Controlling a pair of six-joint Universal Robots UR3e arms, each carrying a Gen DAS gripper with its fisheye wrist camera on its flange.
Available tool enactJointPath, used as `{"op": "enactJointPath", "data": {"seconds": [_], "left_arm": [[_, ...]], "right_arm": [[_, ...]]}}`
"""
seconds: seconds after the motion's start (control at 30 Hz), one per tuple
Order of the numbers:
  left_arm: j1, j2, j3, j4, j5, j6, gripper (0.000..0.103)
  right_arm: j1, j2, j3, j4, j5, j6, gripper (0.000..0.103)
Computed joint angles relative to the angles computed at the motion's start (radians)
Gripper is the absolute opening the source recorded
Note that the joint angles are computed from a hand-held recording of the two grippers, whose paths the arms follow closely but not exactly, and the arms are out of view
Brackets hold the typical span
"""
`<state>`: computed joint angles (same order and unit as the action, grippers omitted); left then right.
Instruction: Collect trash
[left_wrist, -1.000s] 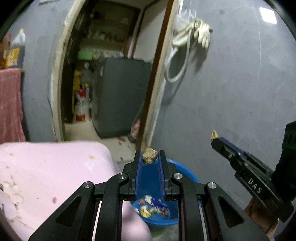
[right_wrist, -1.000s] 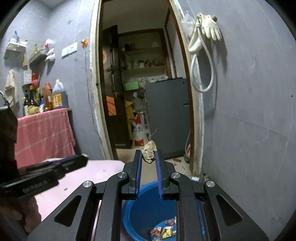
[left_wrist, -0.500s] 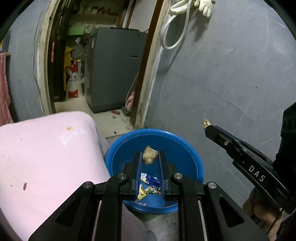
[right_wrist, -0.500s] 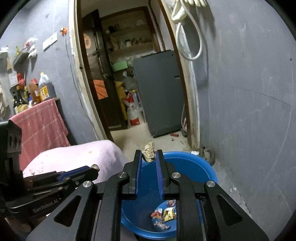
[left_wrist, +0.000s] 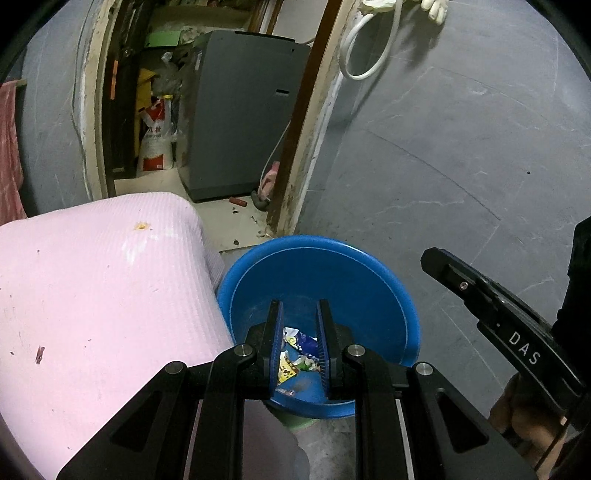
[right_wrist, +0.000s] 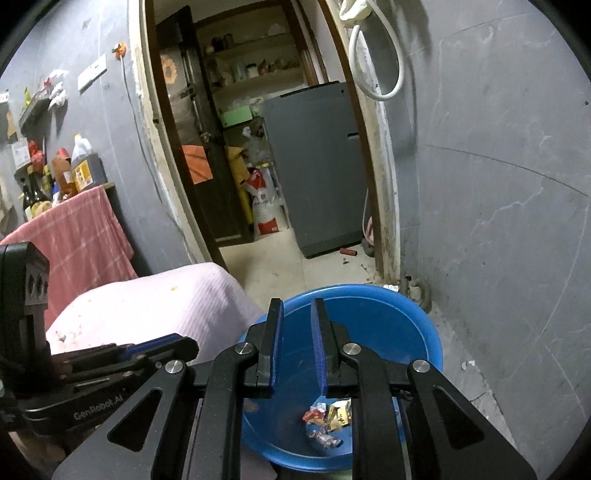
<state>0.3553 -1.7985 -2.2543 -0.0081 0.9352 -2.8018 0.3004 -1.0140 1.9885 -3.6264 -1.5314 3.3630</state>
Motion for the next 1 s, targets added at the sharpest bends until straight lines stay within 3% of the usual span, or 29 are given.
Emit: {"op": "enactJointPath", "data": {"seconds": [0.07,0.2,0.33,0.47,0.6,0.7,0.8,1.0], "left_arm": [[-0.003,0.004,-0.003,0.0,0.006,-0.002,0.016],[-0.002,0.006,0.001,-0.003,0.007,-0.016,0.03],[0.002,0.002,0.002,0.003,0.01,-0.03,0.035],[0.018,0.013,-0.01,0.016,0.005,-0.043,0.048],[0.055,0.03,-0.028,0.039,-0.011,-0.068,0.058],[0.09,0.044,-0.045,0.069,-0.012,-0.088,0.066],[0.123,0.06,-0.06,0.091,-0.022,-0.108,0.079],[0.153,0.082,-0.072,0.128,0.003,-0.108,0.081]], "right_arm": [[0.001,0.002,-0.005,0.006,-0.002,0.0,0.014],[0.0,0.002,-0.014,0.017,-0.004,0.002,0.018],[-0.001,0.003,-0.012,0.014,-0.009,0.007,0.027],[-0.004,0.003,-0.008,0.01,-0.013,0.008,0.03],[-0.003,0.003,-0.001,-0.001,-0.024,0.013,0.049],[-0.002,0.001,0.0,-0.006,-0.031,0.018,0.053],[0.002,0.0,-0.002,-0.005,-0.045,0.023,0.067],[0.022,-0.001,-0.006,-0.02,-0.093,0.033,0.087]]}}
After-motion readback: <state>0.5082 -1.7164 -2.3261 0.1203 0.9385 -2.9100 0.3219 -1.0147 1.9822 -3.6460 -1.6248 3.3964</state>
